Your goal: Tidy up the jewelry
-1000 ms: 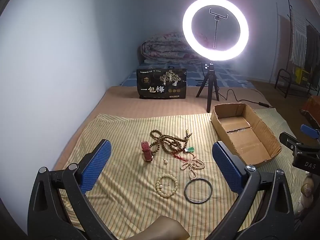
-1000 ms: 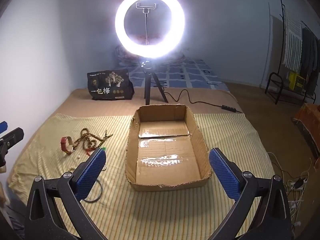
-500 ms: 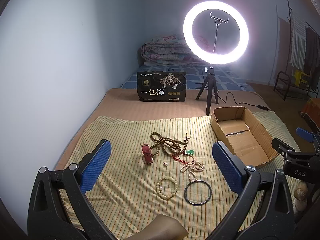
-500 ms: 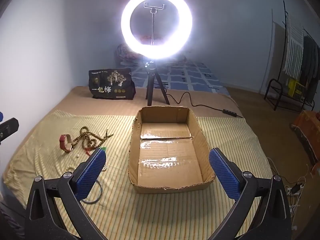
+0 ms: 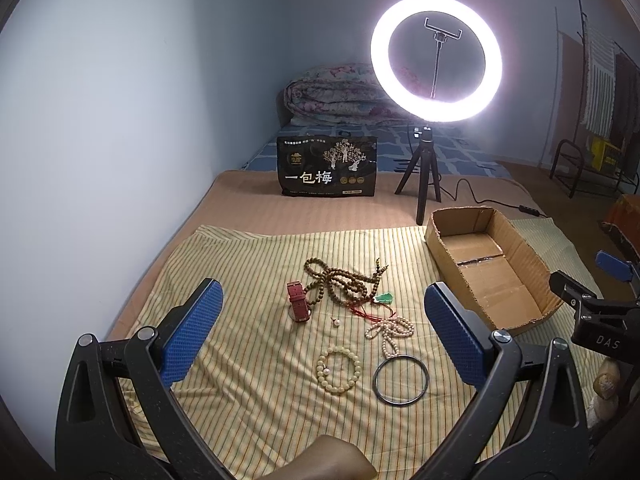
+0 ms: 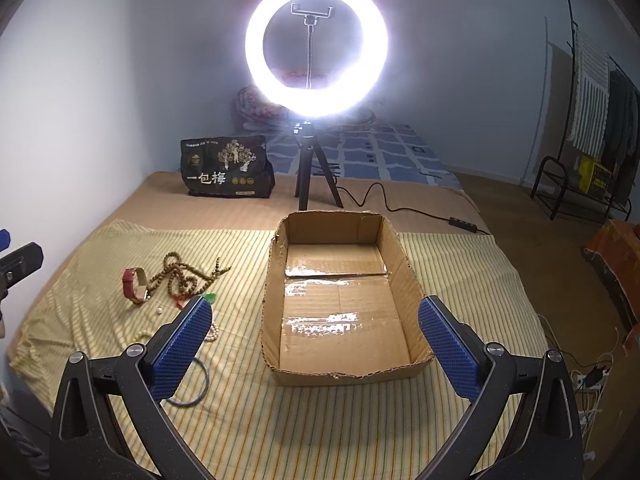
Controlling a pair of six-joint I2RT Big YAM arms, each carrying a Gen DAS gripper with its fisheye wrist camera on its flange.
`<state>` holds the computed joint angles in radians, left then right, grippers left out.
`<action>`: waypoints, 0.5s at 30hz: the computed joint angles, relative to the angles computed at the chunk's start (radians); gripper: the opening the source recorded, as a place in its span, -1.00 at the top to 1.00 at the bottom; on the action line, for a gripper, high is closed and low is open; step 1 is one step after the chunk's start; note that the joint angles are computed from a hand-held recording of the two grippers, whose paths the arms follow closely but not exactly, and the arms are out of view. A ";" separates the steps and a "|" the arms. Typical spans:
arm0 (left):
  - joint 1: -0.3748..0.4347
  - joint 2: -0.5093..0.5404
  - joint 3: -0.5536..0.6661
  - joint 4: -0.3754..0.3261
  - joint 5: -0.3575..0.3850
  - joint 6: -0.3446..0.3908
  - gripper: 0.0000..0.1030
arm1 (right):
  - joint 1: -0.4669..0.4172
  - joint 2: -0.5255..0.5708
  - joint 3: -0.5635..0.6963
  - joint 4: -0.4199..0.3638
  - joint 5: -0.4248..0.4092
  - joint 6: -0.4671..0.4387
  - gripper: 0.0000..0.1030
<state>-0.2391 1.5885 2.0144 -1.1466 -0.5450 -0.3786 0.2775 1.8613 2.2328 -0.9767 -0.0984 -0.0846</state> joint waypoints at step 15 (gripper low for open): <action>0.001 0.008 0.006 0.017 0.016 0.017 -0.99 | 0.004 -0.005 -0.009 0.006 -0.002 0.001 -0.99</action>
<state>-0.2386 1.5966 2.0205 -1.1296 -0.5288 -0.3618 0.2815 1.8566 2.2234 -0.9702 -0.1007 -0.0835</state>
